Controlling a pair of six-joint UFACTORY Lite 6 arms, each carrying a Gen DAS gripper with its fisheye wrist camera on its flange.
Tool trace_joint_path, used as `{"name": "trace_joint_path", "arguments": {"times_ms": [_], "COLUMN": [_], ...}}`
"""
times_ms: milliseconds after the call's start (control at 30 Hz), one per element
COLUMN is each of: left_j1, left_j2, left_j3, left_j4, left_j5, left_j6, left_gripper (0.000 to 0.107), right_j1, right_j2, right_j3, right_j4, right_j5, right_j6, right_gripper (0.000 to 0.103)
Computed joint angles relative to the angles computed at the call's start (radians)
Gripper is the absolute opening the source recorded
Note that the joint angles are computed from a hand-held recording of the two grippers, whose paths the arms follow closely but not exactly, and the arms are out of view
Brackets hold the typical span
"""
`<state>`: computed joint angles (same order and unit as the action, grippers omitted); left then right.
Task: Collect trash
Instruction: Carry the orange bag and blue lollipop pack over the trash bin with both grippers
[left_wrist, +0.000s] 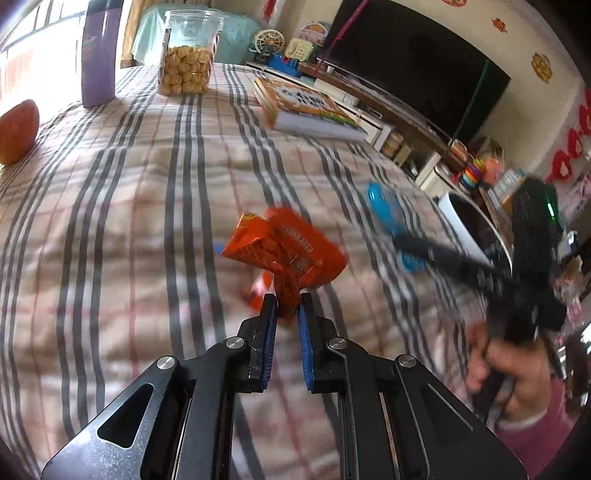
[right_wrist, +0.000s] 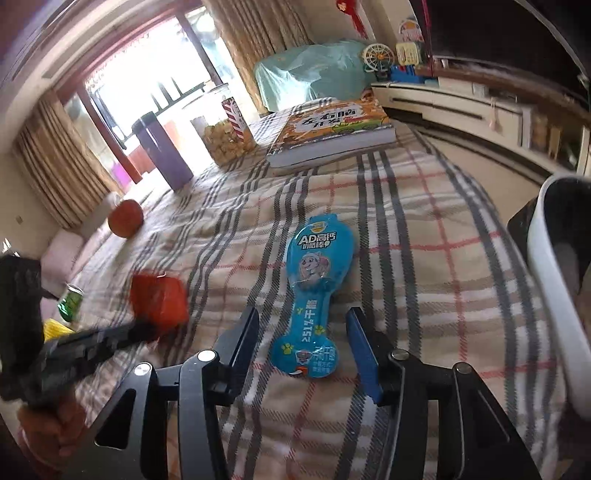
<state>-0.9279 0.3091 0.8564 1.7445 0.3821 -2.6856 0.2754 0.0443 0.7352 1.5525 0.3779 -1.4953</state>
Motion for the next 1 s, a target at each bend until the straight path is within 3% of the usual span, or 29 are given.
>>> {"name": "trace_joint_path", "arguments": {"times_ms": [200, 267, 300, 333, 400, 533, 633, 733, 767, 800, 833, 1000], "left_j1": [-0.037, -0.041, -0.047, -0.054, -0.066, -0.072, -0.061, -0.046, -0.039, -0.028, -0.015, -0.046], "left_j2": [0.027, 0.026, 0.029, 0.022, 0.022, 0.032, 0.046, 0.108, 0.133, 0.158, 0.181, 0.183], "left_j3": [0.037, 0.032, 0.036, 0.024, 0.03, 0.066, 0.095, 0.157, 0.181, 0.203, 0.22, 0.238], "left_j4": [-0.212, -0.21, -0.22, -0.203, -0.208, -0.235, -0.224, -0.241, -0.26, -0.272, -0.274, -0.277], "left_j5": [0.067, 0.082, 0.095, 0.104, 0.122, 0.151, 0.179, 0.216, 0.217, 0.202, 0.172, 0.173], "left_j6": [0.122, 0.087, 0.077, 0.049, 0.047, 0.094, 0.116, 0.166, 0.196, 0.223, 0.237, 0.235], "left_gripper": [0.013, 0.022, 0.032, 0.036, 0.037, 0.058, 0.059, 0.055, 0.048, 0.026, 0.021, 0.011], "right_j1": [0.046, 0.059, 0.059, 0.054, 0.027, -0.033, -0.082, -0.119, -0.133, -0.143, -0.151, -0.206], "right_j2": [0.077, 0.067, 0.06, 0.059, 0.031, -0.068, -0.146, -0.21, -0.227, -0.243, -0.253, -0.324], "right_j3": [0.084, 0.072, 0.065, 0.065, 0.041, -0.025, -0.061, -0.099, -0.111, -0.126, -0.135, -0.193], "right_j4": [-0.043, -0.022, -0.03, -0.053, -0.069, -0.08, -0.147, -0.188, -0.199, -0.205, -0.211, -0.242], "right_j5": [-0.084, -0.104, -0.105, -0.1, -0.064, -0.006, 0.04, 0.081, 0.096, 0.105, 0.113, 0.174], "right_j6": [0.026, -0.001, 0.002, 0.021, 0.028, 0.019, 0.07, 0.102, 0.107, 0.109, 0.11, 0.117], "right_gripper": [0.051, 0.046, 0.033, 0.025, 0.021, 0.02, 0.02, 0.02, 0.02, 0.02, 0.02, 0.02]}}
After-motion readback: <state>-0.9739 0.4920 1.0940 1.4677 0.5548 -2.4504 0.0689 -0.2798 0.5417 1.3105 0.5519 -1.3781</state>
